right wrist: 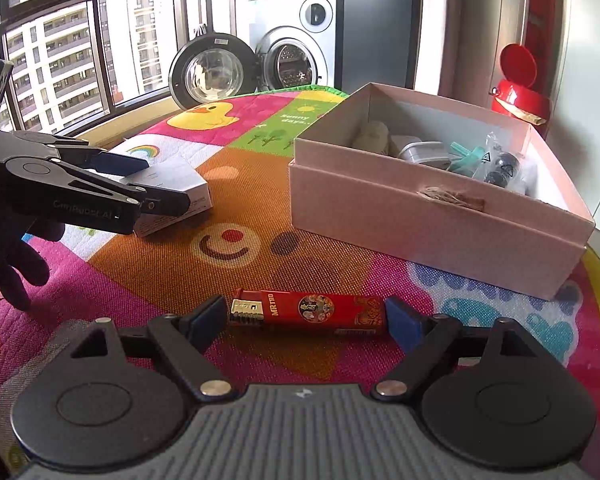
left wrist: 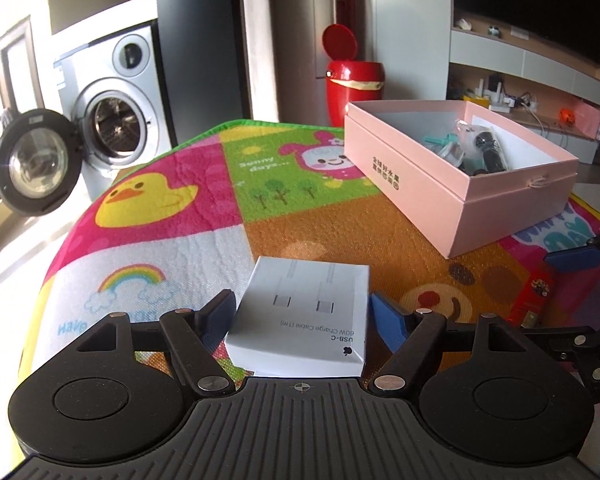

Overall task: Organize rigid objects
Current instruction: 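Lift the white box with the left tool while the right tool grasps the red lighter, then drop the white box into the pink box while the right tool drops the lighter in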

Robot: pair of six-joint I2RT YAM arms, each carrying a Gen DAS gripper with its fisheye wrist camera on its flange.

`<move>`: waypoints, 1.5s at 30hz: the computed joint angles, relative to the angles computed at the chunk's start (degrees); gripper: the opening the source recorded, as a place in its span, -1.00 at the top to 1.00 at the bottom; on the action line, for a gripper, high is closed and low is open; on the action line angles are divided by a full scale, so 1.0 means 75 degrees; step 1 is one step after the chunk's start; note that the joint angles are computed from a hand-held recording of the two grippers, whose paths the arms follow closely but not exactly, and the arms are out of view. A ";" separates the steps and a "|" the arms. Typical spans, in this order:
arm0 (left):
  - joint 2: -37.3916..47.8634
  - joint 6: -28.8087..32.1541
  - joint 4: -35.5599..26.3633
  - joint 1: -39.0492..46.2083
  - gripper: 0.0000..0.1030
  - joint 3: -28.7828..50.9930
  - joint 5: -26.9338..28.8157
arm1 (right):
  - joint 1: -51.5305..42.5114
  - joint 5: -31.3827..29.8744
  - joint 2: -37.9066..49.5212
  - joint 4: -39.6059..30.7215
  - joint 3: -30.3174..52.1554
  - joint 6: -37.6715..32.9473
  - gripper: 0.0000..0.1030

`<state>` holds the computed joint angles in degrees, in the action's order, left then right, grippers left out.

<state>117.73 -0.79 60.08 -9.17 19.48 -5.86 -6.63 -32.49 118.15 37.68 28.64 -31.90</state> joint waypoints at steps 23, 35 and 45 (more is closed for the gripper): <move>0.0096 -0.0169 0.0639 -0.0501 -0.44 -0.0554 0.0295 | 0.0030 0.0207 -0.0089 0.0352 -0.0199 0.0273 -0.58; -0.3955 -0.0327 -0.0788 -0.2365 -0.44 -0.1576 -0.0123 | -0.2722 -0.1851 -0.3845 -0.1313 -0.1302 -0.0935 -0.57; -0.1689 -0.0958 -0.3109 -0.1805 -0.44 0.3289 0.0682 | -0.3853 -0.2654 -0.4439 -0.0866 -0.0880 0.0004 -0.57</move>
<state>105.07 -7.97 36.76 -22.70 44.15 -0.74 -35.53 -52.39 84.86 31.19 22.04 -31.87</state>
